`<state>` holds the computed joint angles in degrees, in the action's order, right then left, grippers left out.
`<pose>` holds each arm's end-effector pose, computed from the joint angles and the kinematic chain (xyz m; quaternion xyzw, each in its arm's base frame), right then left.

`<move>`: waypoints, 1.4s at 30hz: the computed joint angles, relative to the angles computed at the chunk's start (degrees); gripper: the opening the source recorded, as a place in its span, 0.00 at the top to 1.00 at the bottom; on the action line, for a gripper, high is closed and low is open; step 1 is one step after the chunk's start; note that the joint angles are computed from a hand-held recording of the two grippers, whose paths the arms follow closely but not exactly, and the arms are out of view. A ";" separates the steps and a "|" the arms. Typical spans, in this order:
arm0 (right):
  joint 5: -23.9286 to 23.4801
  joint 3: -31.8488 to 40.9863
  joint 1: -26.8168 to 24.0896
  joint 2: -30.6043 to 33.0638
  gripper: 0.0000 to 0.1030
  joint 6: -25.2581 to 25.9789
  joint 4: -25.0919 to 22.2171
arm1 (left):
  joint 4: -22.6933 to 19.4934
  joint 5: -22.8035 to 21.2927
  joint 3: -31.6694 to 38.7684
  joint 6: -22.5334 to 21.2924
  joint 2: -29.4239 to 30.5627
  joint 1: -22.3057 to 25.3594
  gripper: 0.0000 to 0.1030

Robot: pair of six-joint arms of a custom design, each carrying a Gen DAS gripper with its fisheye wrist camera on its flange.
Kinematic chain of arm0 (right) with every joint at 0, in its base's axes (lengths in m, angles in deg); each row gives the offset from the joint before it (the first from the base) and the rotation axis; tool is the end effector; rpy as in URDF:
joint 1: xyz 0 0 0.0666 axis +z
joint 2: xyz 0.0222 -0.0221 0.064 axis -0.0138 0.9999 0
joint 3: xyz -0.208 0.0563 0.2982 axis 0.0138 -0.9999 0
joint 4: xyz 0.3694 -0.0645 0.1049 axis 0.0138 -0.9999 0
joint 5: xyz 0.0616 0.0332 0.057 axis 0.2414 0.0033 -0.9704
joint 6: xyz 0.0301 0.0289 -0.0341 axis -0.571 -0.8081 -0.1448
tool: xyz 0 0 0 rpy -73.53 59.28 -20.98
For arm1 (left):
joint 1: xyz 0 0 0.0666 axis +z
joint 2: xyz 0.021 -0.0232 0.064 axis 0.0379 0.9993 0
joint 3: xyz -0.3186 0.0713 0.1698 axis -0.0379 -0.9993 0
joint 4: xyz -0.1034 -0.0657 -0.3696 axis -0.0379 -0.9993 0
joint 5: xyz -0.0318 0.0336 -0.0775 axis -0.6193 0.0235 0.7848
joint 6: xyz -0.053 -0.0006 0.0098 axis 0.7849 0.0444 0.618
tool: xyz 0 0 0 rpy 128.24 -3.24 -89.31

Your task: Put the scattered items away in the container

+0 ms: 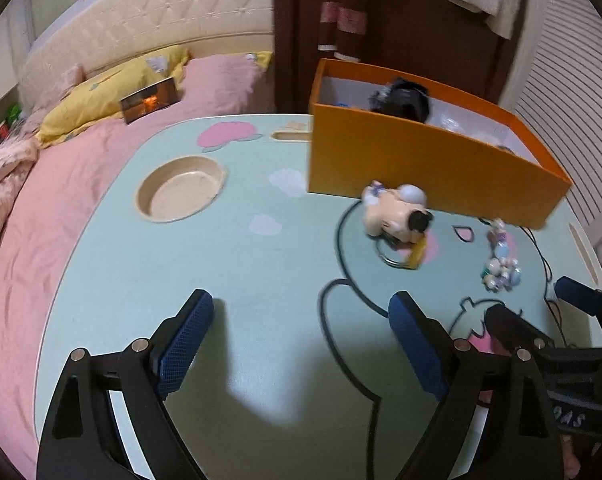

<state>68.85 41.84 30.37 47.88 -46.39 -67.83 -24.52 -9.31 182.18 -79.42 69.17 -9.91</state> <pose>0.4637 0.2686 0.4561 0.0088 0.9572 0.0122 0.2889 0.5006 -0.1043 0.4550 0.0049 0.9481 -0.0187 0.3174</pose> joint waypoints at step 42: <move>-5.63 -0.59 -0.48 -1.73 0.93 3.80 6.71 | 1.29 2.17 -1.83 0.23 -1.59 1.50 0.13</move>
<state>63.22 41.26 29.90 46.15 -42.59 -61.13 -23.24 -7.14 180.35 -79.19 67.58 -8.41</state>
